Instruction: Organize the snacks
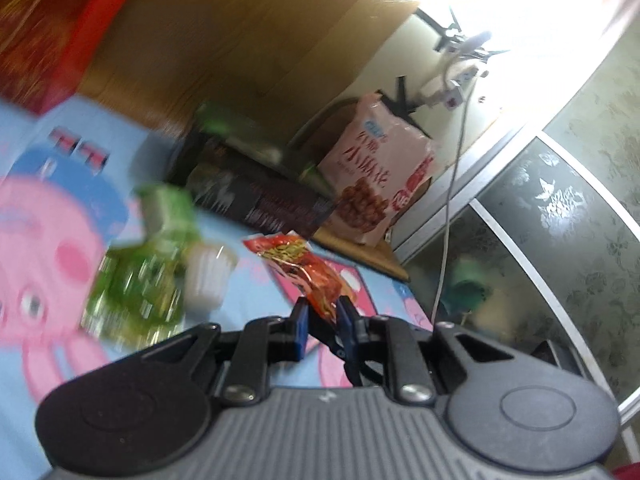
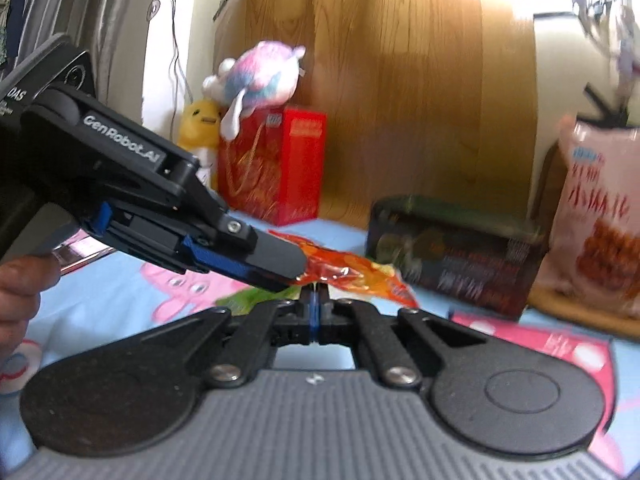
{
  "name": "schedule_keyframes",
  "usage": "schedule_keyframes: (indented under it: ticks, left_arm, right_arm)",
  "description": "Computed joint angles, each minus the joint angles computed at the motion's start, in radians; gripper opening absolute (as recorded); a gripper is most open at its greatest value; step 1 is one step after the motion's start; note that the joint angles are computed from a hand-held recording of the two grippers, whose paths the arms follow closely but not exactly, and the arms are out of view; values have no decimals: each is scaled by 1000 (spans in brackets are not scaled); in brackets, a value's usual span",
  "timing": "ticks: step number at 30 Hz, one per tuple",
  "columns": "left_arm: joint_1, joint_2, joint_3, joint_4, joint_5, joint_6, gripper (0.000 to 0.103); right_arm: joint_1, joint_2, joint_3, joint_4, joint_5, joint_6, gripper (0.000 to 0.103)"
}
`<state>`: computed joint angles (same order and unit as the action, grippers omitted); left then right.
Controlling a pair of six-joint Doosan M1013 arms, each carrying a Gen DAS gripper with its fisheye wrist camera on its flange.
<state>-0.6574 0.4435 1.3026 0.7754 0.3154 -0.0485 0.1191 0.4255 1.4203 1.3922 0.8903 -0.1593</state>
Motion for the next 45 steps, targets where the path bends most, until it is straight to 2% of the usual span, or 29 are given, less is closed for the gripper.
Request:
schedule_keyframes:
  ticks: [5, 10, 11, 13, 15, 17, 21, 24, 27, 30, 36, 38, 40, 41, 42, 45]
  left_arm:
    - [35, 61, -130, -129, 22, 257, 16]
    - [78, 164, -312, -244, 76, 464, 17]
    - [86, 194, -362, -265, 110, 499, 19]
    - [98, 256, -470, -291, 224, 523, 28]
    - [110, 278, -501, -341, 256, 530, 30]
    - [112, 259, -458, -341, 209, 527, 31]
    - [85, 186, -326, -84, 189, 325, 35]
    - [76, 124, -218, -12, 161, 194, 35]
    - [63, 78, -136, 20, 157, 106, 35]
    - [51, 47, -74, 28, 135, 47, 35]
    - [45, 66, -79, -106, 134, 118, 37]
    - [46, 85, -105, -173, 177, 172, 42]
    - [41, 98, -123, -200, 226, 214, 42]
    - [40, 104, -131, -213, 239, 231, 42]
    - [39, 109, -141, -243, 259, 251, 38]
    - [27, 97, -121, -239, 249, 233, 36]
  right_arm:
    - [7, 44, -78, 62, -45, -26, 2]
    - [21, 140, -247, 17, -99, 94, 3]
    - [31, 158, -278, 0, -127, 118, 4]
    - [48, 203, -365, -133, -146, 271, 7]
    - [51, 236, -423, -213, -132, 414, 9]
    - [36, 242, -422, -184, -76, 435, 13]
    - [22, 245, -421, -194, 54, 417, 24]
    - [27, 257, -449, -248, 161, 475, 33]
    - [34, 247, -433, -277, 207, 506, 52]
    - [36, 229, -405, -299, 226, 561, 60]
    - [45, 196, -345, -364, 221, 665, 64]
    - [47, 185, -323, -380, 199, 693, 65]
    - [50, 182, -313, -401, 194, 724, 60]
    - [51, 184, -316, -413, 208, 739, 52]
    - [53, 175, -298, -405, 186, 722, 45]
    - [52, 147, -261, -410, 158, 709, 44]
